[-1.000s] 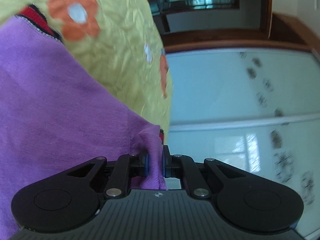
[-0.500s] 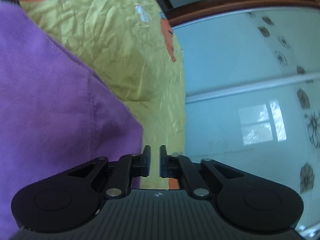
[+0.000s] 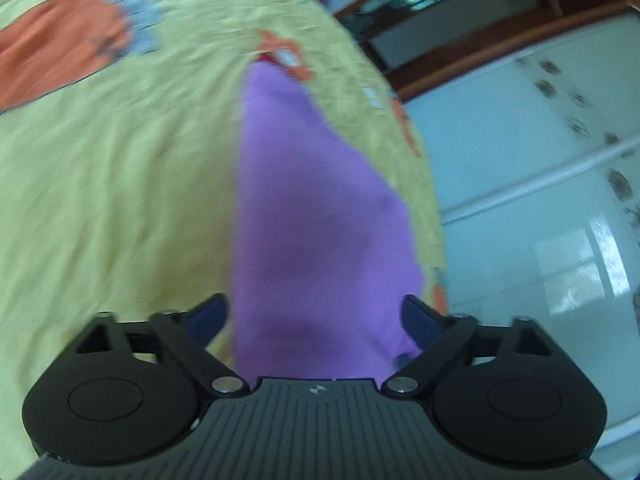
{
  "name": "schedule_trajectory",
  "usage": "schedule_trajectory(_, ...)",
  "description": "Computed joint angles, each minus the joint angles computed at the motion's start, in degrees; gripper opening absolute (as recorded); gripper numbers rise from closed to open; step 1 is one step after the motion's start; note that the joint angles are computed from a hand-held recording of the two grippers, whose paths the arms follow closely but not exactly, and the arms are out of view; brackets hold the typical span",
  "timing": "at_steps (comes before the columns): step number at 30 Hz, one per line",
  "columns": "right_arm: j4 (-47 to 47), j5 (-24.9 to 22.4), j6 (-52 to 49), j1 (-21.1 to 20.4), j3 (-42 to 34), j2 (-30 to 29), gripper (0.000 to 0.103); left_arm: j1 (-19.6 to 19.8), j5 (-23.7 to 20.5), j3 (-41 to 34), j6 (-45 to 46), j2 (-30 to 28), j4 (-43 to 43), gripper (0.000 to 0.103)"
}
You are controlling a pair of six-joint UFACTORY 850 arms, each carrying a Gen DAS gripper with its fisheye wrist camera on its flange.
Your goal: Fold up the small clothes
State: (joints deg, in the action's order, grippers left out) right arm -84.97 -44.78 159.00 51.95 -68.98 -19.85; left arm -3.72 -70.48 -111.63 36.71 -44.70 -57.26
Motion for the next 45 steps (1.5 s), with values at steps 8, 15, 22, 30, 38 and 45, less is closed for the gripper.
schedule_trajectory(8, 11.89, -4.26, -13.97, 0.76, -2.99, -0.68, 0.007, 0.06, -0.22, 5.77, 5.34, 3.23, 2.79, 0.100)
schedule_trajectory(15, 8.91, -5.48, -16.84, -0.53, -1.97, 2.00, 0.034, -3.06, 3.71, 6.41, 7.58, 5.31, 9.71, 0.102)
schedule_trajectory(22, -9.18, 14.47, -0.67, -9.79, 0.86, 2.49, 0.034, -3.26, 4.35, 8.47, 8.07, 6.62, 8.97, 0.102)
schedule_trajectory(30, -14.29, 13.11, 7.91, -10.07, 0.32, 2.05, 0.005, -2.91, 1.93, 6.38, 4.76, 5.87, 10.17, 0.102)
schedule_trajectory(38, 3.29, 16.32, -12.50, -12.18, 0.38, 2.06, 0.026, -4.29, 2.03, 5.57, 5.52, 5.74, 12.80, 0.102)
schedule_trajectory(45, 1.86, 12.61, -12.82, -7.12, 4.56, 7.17, 0.082, -2.83, -5.08, 1.37, 1.27, 1.95, 8.18, 0.082)
